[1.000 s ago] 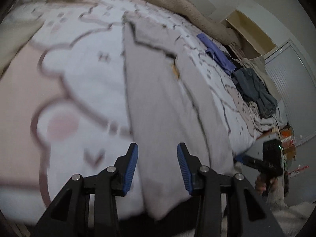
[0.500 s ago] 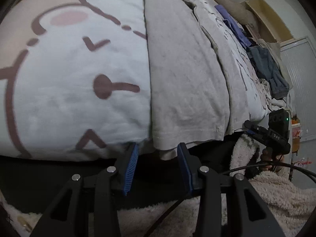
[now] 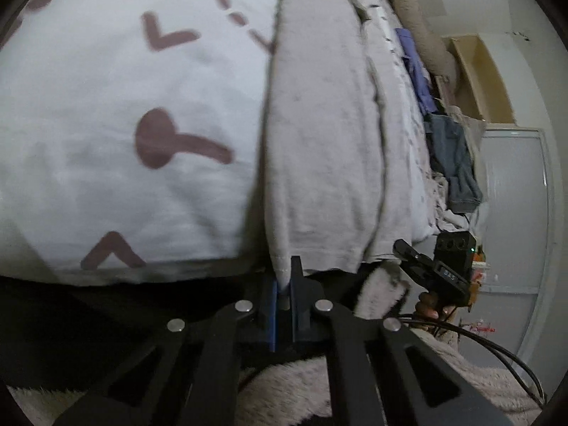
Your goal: Fold clothes
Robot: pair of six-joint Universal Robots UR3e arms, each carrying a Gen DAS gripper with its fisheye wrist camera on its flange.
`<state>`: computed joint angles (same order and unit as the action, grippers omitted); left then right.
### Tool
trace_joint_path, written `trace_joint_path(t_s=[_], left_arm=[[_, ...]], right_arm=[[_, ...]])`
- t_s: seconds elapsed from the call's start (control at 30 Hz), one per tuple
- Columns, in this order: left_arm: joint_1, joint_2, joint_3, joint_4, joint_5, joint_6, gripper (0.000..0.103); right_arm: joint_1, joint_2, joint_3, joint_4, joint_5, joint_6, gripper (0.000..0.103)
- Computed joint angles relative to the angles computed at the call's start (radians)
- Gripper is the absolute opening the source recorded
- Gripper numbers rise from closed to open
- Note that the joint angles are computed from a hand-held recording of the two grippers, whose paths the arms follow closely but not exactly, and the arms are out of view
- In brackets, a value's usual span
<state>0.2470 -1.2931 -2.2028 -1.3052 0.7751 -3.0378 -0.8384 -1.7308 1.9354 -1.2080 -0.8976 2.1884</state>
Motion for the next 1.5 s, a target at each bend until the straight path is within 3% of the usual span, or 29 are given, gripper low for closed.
trace_joint_path(t_s=[0.17,0.3,0.43,0.5,0.6,0.73,0.83,0.93,1.03,1.17,1.33,1.4,1.43,1.47,1.5], left_arm=[[0.049,0.027,0.017,-0.101,-0.059,0.045,0.006],[0.138,0.078,0.029,-0.247,-0.154,0.155,0.006],[0.158,0.010,0.098,-0.201,-0.246,0.138,0.006],[0.147,-0.063,0.128,-0.085,-0.299,0.065,0.006],[0.102,-0.211,0.195,0.214,-0.303,-0.113,0.006],[0.046,-0.470,0.353,0.583,-0.304,-0.383,0.006],[0.012,-0.648,0.520,0.729,-0.283,-0.522,0.006],[-0.027,-0.821,0.729,0.756,-0.241,-0.609,0.006],[-0.056,-0.973,0.920,0.707,-0.190,-0.656,0.006],[-0.076,-1.129,1.107,0.669,-0.157,-0.712,0.006],[-0.066,-1.217,1.161,0.671,-0.171,-0.764,0.008],[-0.055,-1.213,1.140,0.677,-0.194,-0.771,0.020],[-0.050,-1.205,1.127,0.691,-0.203,-0.777,0.024],[-0.044,-1.195,1.112,0.709,-0.210,-0.785,0.037],[-0.039,-1.187,1.102,0.732,-0.219,-0.795,0.052]], right_arm=[[-0.016,0.022,-0.063,0.110,0.035,-0.020,0.008],[-0.036,0.048,-0.137,0.241,0.082,-0.037,0.008],[-0.002,0.120,-0.284,0.344,0.171,-0.053,0.008],[0.041,0.171,-0.363,0.338,0.226,-0.026,0.008],[0.119,0.258,-0.472,0.263,0.306,0.060,0.008],[0.221,0.383,-0.565,0.028,0.391,0.249,0.008],[0.294,0.504,-0.644,-0.210,0.418,0.452,0.008],[0.354,0.655,-0.773,-0.384,0.407,0.642,0.008],[0.410,0.826,-0.971,-0.456,0.368,0.783,0.008],[0.455,1.011,-1.209,-0.448,0.317,0.887,0.008],[0.490,1.246,-1.553,-0.315,0.252,0.983,0.008],[0.486,1.280,-1.600,-0.266,0.268,0.976,0.012],[0.479,1.268,-1.564,-0.272,0.292,0.966,0.022],[0.472,1.258,-1.536,-0.272,0.316,0.955,0.041],[0.462,1.228,-1.473,-0.303,0.355,0.959,0.053]])
